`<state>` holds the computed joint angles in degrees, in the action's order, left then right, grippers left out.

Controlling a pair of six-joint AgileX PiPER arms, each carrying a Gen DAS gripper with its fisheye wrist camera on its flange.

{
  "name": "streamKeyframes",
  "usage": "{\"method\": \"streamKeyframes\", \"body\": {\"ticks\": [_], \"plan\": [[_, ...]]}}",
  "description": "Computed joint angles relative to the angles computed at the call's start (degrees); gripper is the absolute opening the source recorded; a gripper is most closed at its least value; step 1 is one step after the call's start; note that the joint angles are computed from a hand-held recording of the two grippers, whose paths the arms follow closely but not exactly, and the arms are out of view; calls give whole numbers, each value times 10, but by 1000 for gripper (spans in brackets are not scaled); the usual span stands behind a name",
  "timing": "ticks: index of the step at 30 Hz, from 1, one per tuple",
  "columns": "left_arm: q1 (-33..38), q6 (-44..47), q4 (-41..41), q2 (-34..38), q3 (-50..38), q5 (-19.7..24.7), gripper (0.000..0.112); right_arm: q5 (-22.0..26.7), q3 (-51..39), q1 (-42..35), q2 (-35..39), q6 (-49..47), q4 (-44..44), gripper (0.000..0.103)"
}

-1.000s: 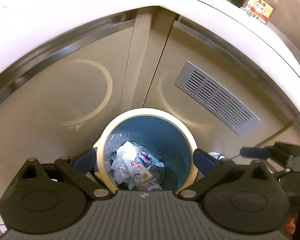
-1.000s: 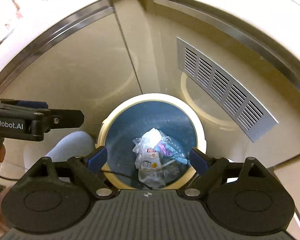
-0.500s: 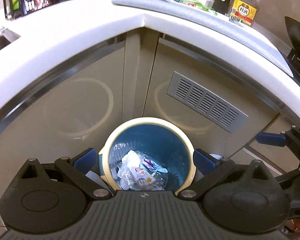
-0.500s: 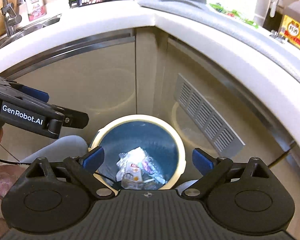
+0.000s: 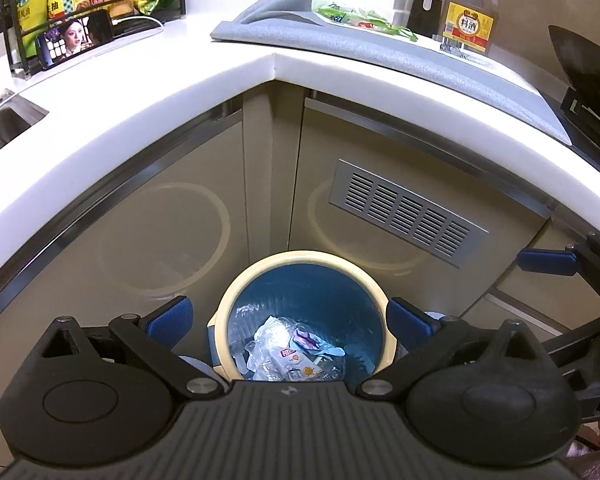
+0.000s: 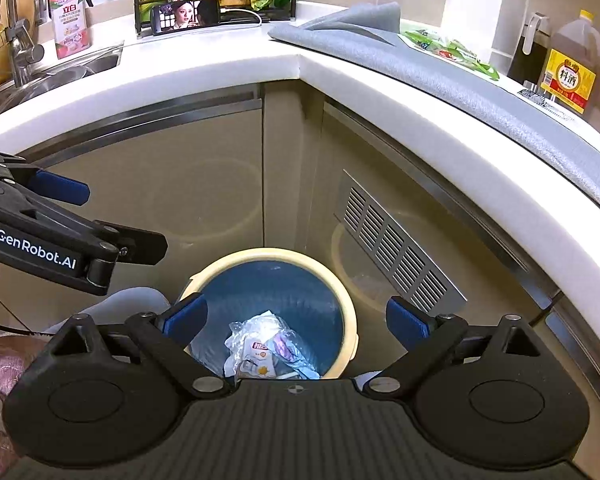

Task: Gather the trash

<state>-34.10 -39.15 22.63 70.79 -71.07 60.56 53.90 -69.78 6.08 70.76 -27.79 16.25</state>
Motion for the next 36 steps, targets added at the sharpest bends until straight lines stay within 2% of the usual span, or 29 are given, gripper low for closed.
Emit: {"method": "streamKeyframes", "body": {"ticks": [36], "plan": [[6,8,-2,1,-2,-4,103,-9,5,-11,-1,-5,7,97]]}}
